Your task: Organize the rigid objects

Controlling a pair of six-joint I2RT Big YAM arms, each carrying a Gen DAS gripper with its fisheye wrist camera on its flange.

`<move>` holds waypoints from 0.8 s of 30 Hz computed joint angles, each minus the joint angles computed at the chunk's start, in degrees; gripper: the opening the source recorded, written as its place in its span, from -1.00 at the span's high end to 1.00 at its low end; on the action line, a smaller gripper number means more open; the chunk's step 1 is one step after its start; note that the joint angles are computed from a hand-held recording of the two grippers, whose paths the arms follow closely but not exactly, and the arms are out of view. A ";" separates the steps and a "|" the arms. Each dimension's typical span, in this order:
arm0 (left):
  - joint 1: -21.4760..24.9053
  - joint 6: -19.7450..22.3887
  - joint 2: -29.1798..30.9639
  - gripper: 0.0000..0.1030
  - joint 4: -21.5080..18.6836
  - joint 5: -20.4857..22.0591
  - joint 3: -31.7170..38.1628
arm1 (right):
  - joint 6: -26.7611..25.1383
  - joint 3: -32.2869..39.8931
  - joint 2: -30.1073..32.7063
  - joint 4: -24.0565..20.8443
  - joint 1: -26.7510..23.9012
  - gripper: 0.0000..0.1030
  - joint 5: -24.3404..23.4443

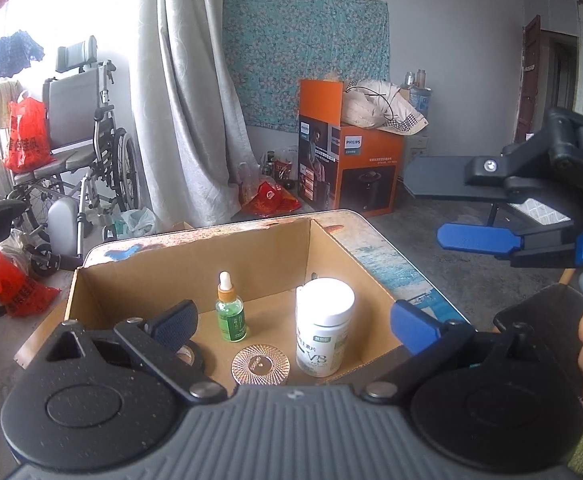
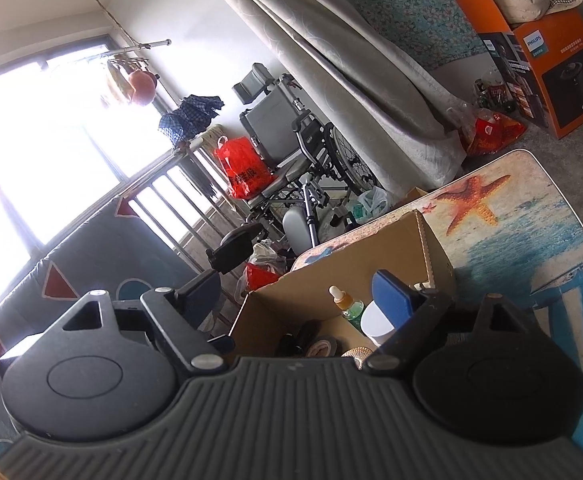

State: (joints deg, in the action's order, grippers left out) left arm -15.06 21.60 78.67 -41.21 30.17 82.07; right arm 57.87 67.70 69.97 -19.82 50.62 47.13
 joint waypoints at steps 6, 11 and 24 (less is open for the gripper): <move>2.21 -3.78 -2.92 -1.00 1.65 -1.04 -1.59 | 1.85 3.74 3.15 -3.66 1.63 -0.66 0.82; 1.84 -6.24 -4.93 -1.00 3.52 -6.78 -3.92 | 4.02 7.74 6.35 -8.82 2.48 -0.74 1.19; 5.26 -8.18 -4.00 -1.00 -1.68 -5.09 -4.48 | 7.12 21.07 15.45 -23.13 4.60 -0.97 6.71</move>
